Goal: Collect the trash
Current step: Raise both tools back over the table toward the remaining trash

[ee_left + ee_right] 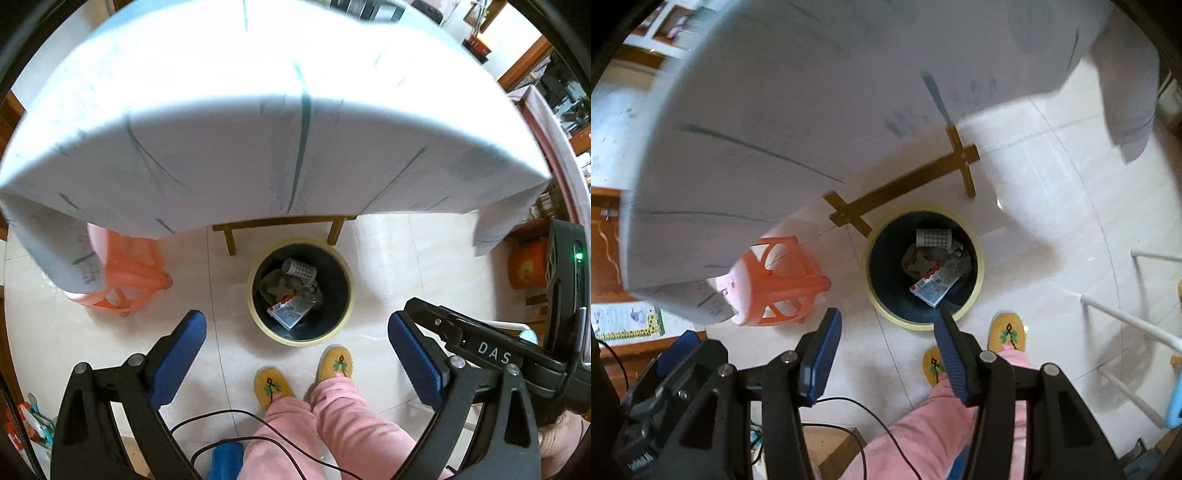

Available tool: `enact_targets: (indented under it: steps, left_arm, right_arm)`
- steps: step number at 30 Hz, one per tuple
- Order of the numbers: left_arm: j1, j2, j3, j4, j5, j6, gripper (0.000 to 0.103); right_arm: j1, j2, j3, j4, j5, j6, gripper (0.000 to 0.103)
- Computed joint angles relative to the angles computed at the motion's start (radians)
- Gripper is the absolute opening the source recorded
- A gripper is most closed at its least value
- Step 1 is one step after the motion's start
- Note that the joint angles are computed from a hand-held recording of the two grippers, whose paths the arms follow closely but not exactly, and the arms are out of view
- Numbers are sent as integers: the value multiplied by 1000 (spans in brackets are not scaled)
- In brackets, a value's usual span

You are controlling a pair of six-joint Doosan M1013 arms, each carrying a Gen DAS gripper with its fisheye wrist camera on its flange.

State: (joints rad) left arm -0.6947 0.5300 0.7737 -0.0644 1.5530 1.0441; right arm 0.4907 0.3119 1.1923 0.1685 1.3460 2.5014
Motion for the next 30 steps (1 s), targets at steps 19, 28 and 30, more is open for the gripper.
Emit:
enact_targets:
  steps: [19,28,30]
  left_arm:
    - [28,-28,-212,85,15,44,98]
    - [47,40,-385,106,62,55,98]
    - [48,68,-443,110,86,70,98]
  right_arm:
    - [53,24,-321,-317,172,-62,52]
    - [60,56,-441,-440,174,-93,52]
    - [55,63,-461,-444,172,-109,52]
